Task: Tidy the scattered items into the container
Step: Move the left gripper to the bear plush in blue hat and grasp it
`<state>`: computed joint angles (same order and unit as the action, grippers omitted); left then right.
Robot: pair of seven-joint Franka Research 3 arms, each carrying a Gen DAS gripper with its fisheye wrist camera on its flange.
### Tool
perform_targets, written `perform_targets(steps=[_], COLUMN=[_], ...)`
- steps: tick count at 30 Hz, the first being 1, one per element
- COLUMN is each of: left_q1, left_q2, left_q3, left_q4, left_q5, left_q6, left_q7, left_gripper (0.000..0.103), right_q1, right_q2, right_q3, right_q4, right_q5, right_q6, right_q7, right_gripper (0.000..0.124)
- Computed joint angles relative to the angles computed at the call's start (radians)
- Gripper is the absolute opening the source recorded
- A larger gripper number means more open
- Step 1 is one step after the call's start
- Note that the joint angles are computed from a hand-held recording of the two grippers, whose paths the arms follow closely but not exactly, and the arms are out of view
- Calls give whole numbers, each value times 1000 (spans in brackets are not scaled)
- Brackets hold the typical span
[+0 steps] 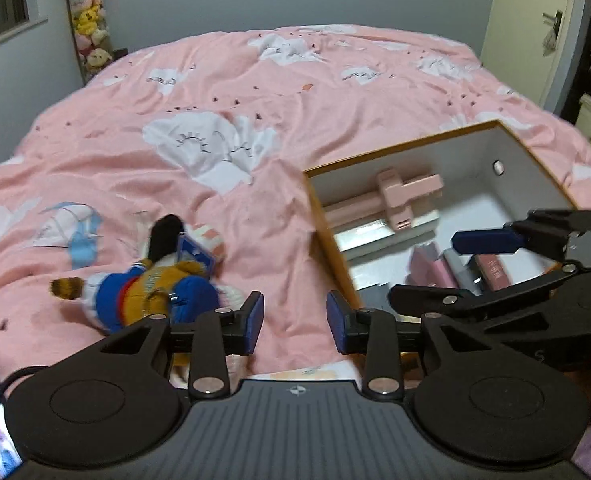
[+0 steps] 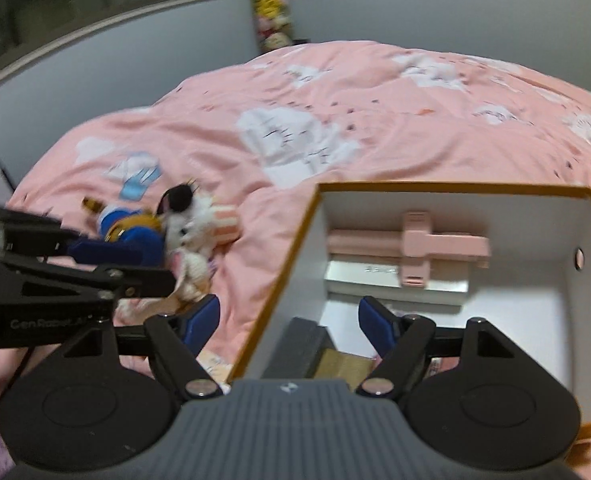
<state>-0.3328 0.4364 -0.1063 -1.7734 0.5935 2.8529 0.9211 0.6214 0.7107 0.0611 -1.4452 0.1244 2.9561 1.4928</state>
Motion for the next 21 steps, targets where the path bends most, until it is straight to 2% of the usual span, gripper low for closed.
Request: perform_targets(steps=[6,14,16,19,21], left_q1=[15,13,5,-33,-22], left_q2=[-20,-64,-74,-98,-111], left_q3=[0,35,53,114,116], left_q4=[-37,-96,-107,-121,-131], left_q5=[-4,92,152,349,426], left_q6=[-13,-6,2,3,5], left_q7=[14,-19,-28,-110,-133], left_gripper=[47,54,54,54,54], right_q1=[29,50,50,64,75], right_q2=[12,30,39,53,68], right_q3=[-21,-35,-34,-50,-63], right_q4=[28,62,78,101,122], right_q5=[-47,-88,-90,-110,-131], right_q6=[-36,-77,-93,-101,-103], right_q7=[-20,-38,-35,-28,-27], right_gripper=[79,79,79,73,69])
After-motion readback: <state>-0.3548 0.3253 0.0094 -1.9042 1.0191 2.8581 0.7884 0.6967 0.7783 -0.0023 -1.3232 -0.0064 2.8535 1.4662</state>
